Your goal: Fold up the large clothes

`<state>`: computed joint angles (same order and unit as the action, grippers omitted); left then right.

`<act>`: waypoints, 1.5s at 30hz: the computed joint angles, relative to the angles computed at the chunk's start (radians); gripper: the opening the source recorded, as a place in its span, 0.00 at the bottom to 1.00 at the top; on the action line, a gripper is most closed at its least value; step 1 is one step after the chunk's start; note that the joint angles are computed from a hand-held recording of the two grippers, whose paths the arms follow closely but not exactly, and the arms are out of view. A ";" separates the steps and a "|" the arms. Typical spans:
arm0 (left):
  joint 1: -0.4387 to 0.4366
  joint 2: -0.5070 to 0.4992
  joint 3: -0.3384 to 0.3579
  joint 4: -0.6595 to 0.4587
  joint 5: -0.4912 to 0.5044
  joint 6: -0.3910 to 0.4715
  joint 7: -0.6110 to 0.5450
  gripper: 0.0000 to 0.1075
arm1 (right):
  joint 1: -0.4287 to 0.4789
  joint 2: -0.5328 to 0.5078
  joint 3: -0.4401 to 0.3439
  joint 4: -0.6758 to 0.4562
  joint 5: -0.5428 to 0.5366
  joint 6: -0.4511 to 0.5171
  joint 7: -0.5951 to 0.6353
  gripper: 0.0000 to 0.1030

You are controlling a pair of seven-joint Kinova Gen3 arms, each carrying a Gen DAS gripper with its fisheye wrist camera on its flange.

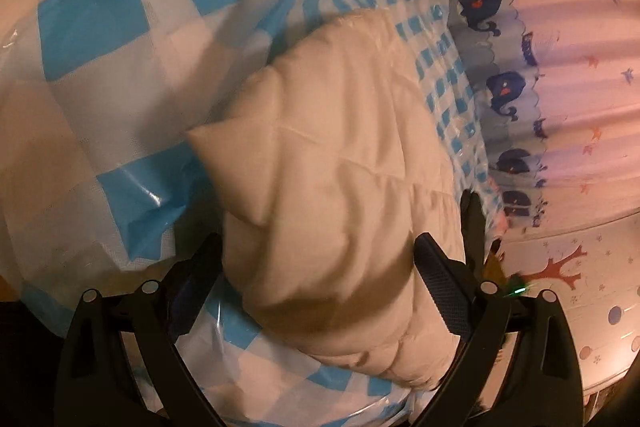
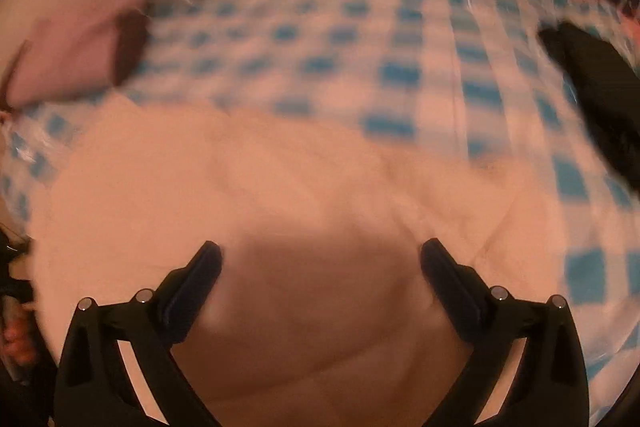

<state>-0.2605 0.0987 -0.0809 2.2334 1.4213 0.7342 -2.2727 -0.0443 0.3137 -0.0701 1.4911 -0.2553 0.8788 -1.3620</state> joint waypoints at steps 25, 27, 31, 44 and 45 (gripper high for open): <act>0.019 0.069 0.064 -0.233 -0.392 -0.008 0.370 0.83 | 0.034 -0.054 0.004 0.019 -0.051 0.032 0.044 0.94; -0.009 0.065 0.089 -0.221 -0.320 -0.005 0.296 0.61 | 0.025 -0.040 0.006 0.028 -0.028 0.026 0.058 0.94; 0.059 -0.030 0.074 -0.203 -0.318 -0.090 0.209 0.42 | 0.002 -0.067 0.030 0.021 -0.029 0.029 0.020 0.93; 0.010 0.089 0.079 -0.149 -0.134 -0.112 0.091 0.82 | -0.112 -0.183 -0.017 0.112 0.121 -0.064 -0.089 0.93; 0.003 0.100 0.078 -0.145 -0.103 -0.105 0.062 0.82 | -0.139 -0.200 0.001 0.130 0.161 -0.081 -0.126 0.93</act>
